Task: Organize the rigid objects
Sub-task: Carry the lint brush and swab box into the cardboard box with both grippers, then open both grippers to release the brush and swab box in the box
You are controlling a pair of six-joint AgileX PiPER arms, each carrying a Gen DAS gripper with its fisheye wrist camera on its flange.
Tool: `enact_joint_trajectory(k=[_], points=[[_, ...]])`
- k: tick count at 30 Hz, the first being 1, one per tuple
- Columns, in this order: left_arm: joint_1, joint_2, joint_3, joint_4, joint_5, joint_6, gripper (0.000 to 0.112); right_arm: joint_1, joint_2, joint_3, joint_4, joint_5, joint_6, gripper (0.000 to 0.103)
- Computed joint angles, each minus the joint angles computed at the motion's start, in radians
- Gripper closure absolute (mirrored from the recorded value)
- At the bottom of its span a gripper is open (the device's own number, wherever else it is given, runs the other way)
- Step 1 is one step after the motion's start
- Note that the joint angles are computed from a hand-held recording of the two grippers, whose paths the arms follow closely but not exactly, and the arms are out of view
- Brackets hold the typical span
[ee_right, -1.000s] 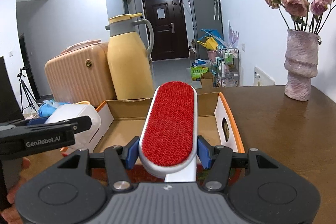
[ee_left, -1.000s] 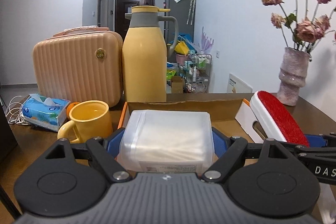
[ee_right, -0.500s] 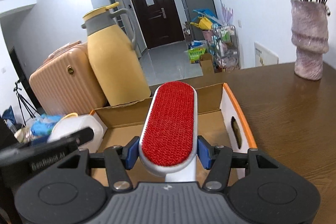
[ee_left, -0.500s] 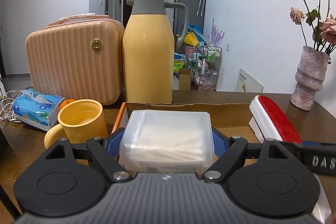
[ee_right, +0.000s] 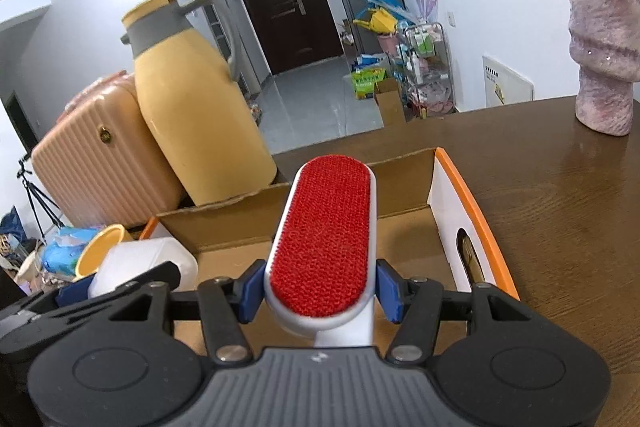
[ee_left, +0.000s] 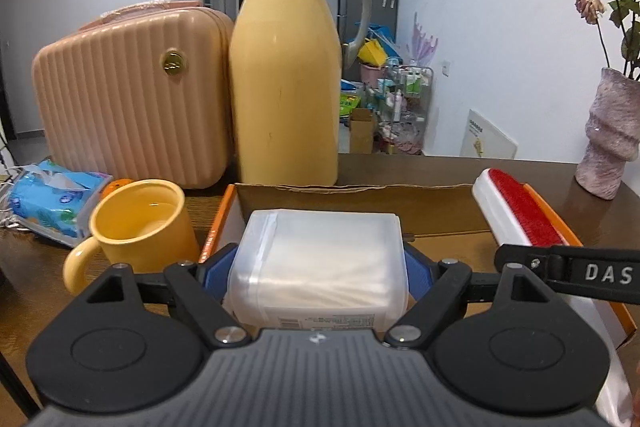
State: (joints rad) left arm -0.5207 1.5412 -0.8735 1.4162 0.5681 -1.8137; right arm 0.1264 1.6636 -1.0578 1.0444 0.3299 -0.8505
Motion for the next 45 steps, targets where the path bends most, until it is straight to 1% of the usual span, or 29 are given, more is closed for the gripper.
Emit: enact_joint_trajectory(k=[1, 2, 3, 4, 5, 6, 7, 8, 9, 12, 13, 14, 17, 18, 23, 26, 27, 35, 38, 39, 42, 45], points=[[0.013, -0.004, 0.001, 0.001, -0.027, 0.002, 0.028, 0.002, 0.008, -0.011, -0.042, 0.0, 0.038, 0.045], [0.025, -0.011, 0.007, 0.003, -0.053, -0.009, 0.024, 0.009, 0.007, -0.011, -0.077, -0.021, 0.065, 0.032], [0.032, -0.016, 0.012, 0.008, -0.064, -0.024, 0.015, 0.024, 0.001, -0.013, -0.152, -0.052, 0.133, 0.02], [0.031, -0.022, 0.017, 0.017, -0.058, -0.043, 0.01, 0.039, -0.016, 0.005, -0.206, -0.104, 0.177, 0.01], [0.025, -0.029, 0.025, 0.036, -0.033, -0.073, 0.009, 0.045, -0.032, 0.02, -0.22, -0.135, 0.18, 0.006], [0.021, -0.037, 0.032, 0.05, -0.021, -0.092, 0.009, 0.047, -0.048, 0.032, -0.194, -0.151, 0.145, 0.005], [0.025, -0.048, 0.041, 0.062, -0.028, -0.106, 0.009, 0.04, -0.059, 0.039, -0.134, -0.143, 0.083, 0.005], [0.027, -0.056, 0.046, 0.064, -0.034, -0.11, 0.009, 0.034, -0.065, 0.038, -0.106, -0.131, 0.058, 0.005], [0.025, -0.057, 0.041, 0.049, -0.027, -0.096, 0.009, 0.029, -0.067, 0.033, -0.118, -0.123, 0.067, 0.005], [0.007, -0.06, 0.038, 0.031, -0.002, -0.071, 0.009, 0.038, -0.072, 0.024, -0.218, -0.132, 0.159, 0.005], [0.006, -0.059, 0.037, 0.029, 0.0, -0.068, 0.009, 0.04, -0.077, 0.027, -0.22, -0.134, 0.16, 0.005], [0.003, -0.062, 0.038, 0.028, 0.004, -0.069, 0.009, 0.039, -0.083, 0.034, -0.199, -0.137, 0.138, 0.005], [-0.006, -0.075, 0.048, 0.034, 0.013, -0.071, 0.009, 0.023, -0.134, 0.097, -0.054, -0.147, -0.025, 0.005], [-0.011, -0.08, 0.052, 0.035, 0.018, -0.072, 0.009, 0.022, -0.148, 0.11, -0.028, -0.15, -0.054, 0.005], [-0.031, -0.118, 0.084, 0.027, 0.036, -0.077, 0.009, 0.027, -0.211, 0.17, 0.013, -0.171, -0.105, 0.005], [-0.058, -0.15, 0.107, 0.008, 0.069, -0.07, 0.009, 0.025, -0.258, 0.215, 0.08, -0.172, -0.181, 0.005], [-0.068, -0.16, 0.114, 0.001, 0.081, -0.067, 0.009, 0.029, -0.274, 0.229, 0.079, -0.175, -0.185, 0.005], [-0.192, -0.275, 0.192, -0.067, 0.199, -0.038, 0.009, 0.063, -0.438, 0.369, 0.014, -0.222, -0.141, 0.005], [-0.261, -0.332, 0.231, -0.095, 0.264, -0.032, 0.009, 0.051, -0.526, 0.438, 0.078, -0.208, -0.211, 0.005], [-0.288, -0.349, 0.242, -0.104, 0.291, -0.033, 0.009, 0.049, -0.546, 0.452, 0.063, -0.203, -0.199, 0.005], [-0.368, -0.405, 0.277, -0.136, 0.366, -0.037, 0.009, 0.045, -0.629, 0.507, -0.049, -0.196, -0.105, 0.005], [-0.46, -0.447, 0.302, -0.175, 0.451, -0.043, 0.009, 0.037, -0.714, 0.557, -0.174, -0.172, 0.008, 0.005]])
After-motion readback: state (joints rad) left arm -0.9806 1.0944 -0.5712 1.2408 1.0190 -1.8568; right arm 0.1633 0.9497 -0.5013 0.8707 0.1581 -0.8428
